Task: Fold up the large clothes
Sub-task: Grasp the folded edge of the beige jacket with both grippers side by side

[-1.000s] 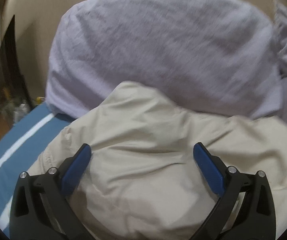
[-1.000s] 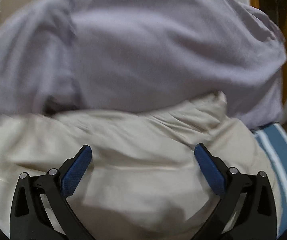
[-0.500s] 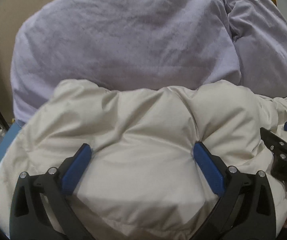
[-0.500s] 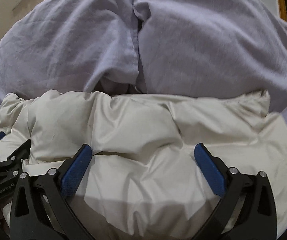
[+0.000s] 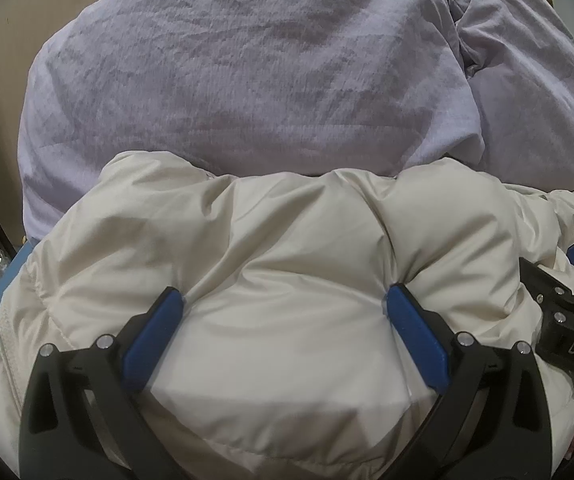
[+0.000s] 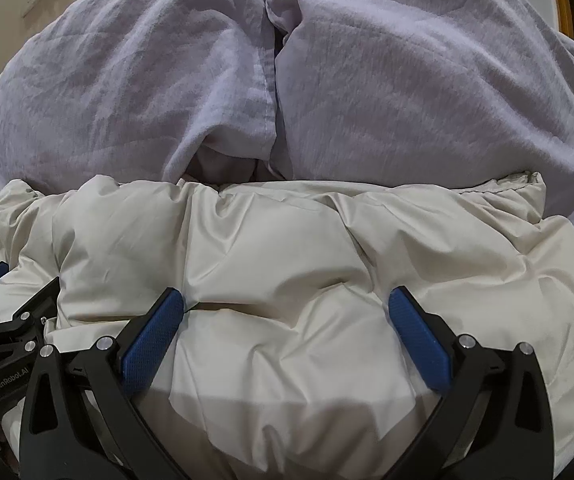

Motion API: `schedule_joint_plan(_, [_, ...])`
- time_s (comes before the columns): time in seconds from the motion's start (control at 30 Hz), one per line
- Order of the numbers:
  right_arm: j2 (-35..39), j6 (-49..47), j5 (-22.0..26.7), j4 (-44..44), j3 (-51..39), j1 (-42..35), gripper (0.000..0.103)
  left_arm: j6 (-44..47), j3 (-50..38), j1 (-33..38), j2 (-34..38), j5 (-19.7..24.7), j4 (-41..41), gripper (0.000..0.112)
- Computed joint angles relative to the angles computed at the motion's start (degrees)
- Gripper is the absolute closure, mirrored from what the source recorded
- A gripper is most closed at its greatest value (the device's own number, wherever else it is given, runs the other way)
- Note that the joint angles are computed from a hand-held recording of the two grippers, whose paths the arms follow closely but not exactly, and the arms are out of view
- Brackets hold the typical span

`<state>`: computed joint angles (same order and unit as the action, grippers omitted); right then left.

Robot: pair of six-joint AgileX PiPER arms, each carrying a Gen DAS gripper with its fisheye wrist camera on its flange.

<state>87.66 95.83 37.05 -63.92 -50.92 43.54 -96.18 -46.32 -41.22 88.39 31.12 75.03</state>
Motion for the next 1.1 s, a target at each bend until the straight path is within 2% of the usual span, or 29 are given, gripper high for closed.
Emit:
schedule_joint_plan(0.57, [0.24, -0.61, -0.55, 0.45, -0.28, -0.62, 0.002, 0.07, -0.36, -0.72, 0.2, 0.52, -0.6, 0.011])
schedule_joint_plan(0.7, [-0.56, -5.9, -1.04, 5.89, -0.75, -1.91, 0.002, 0.67, -0.39, 0.37, 0.09, -0.56, -0.8, 0.011])
schedule_joint_plan(0.9, [0.27, -7.58, -0.68, 7.79, -1.57, -1.99, 0.002, 1.38, -0.25, 1.81, -0.13, -2.17, -1.35, 0.011])
schedule_joint_plan(1.0, [-0.08, -6.79, -0.88, 7.47, -1.23, -1.7, 0.002, 1.12, 0.0, 1.66, -0.39, -1.45, -1.08, 0.011])
schedule_joint_plan(1.1, [-4.76, -9.72, 1.24, 12.95, 0.34, -0.62, 0.002, 4.56, 1.87, -1.55, -4.03, 4.45, -6.57, 0.011])
